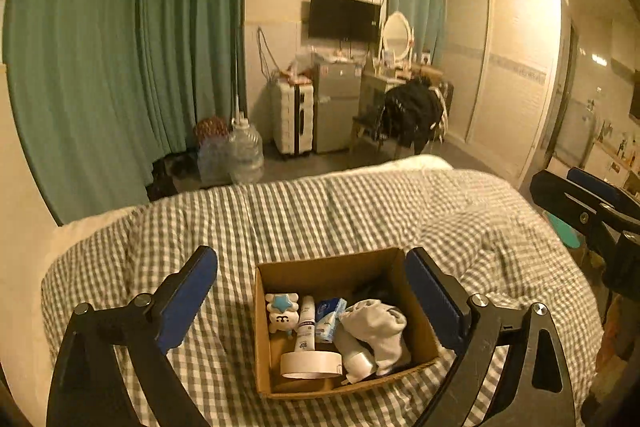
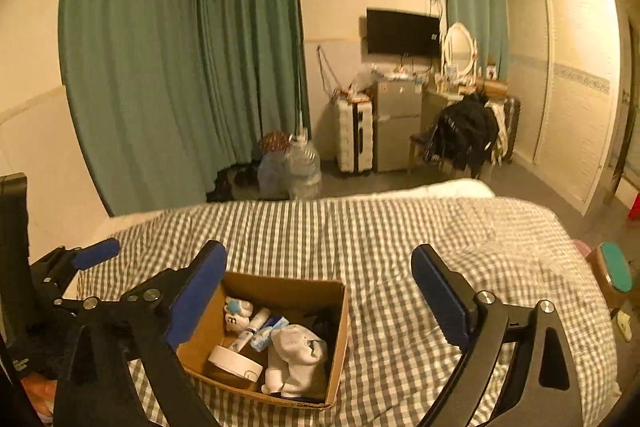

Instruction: Organize objects

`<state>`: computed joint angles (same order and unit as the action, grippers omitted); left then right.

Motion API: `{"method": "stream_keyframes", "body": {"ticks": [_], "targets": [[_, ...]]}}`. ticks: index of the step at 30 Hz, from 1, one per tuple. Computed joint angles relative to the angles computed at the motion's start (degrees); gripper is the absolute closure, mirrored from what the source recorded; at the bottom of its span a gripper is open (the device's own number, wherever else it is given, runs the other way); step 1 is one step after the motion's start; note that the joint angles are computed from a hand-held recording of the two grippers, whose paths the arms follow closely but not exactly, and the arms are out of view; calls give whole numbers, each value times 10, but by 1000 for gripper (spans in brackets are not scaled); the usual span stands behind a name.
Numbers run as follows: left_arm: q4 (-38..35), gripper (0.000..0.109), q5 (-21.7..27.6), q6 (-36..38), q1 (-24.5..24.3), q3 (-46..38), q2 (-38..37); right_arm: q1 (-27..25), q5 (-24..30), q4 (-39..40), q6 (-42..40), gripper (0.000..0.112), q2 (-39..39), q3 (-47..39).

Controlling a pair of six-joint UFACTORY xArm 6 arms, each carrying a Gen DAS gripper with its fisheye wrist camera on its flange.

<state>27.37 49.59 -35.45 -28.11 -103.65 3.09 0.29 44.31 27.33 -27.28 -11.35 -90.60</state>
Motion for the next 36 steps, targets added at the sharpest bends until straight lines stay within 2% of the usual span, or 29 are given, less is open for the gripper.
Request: {"method": "stream_keyframes", "body": {"ticks": [7,14,17,20,24,27,31,33,36], "targets": [[66,6,-7,-32,-29,37,-70,-21,-6,17,-12,12,-70,19],[159,6,5,-80,-63,87,-123,-60,-24,70,-78,11,-131,64],[235,6,2,-159,-75,141,-155,-59,-59,82,-109,11,-166,113],[282,6,0,-212,-81,194,-184,-54,-111,134,-170,11,-210,184],[343,6,2,-295,-86,256,-214,-59,-125,190,-215,11,-248,255],[399,6,27,-371,-101,298,-236,-44,-166,220,-243,11,-270,310],[450,6,47,-410,-129,353,-265,-19,-212,279,-311,11,-301,374],[481,6,68,-439,-148,387,-282,0,-240,284,-329,11,-317,407],[483,6,78,-459,-157,419,-289,16,-266,304,-353,11,-337,450]]}}
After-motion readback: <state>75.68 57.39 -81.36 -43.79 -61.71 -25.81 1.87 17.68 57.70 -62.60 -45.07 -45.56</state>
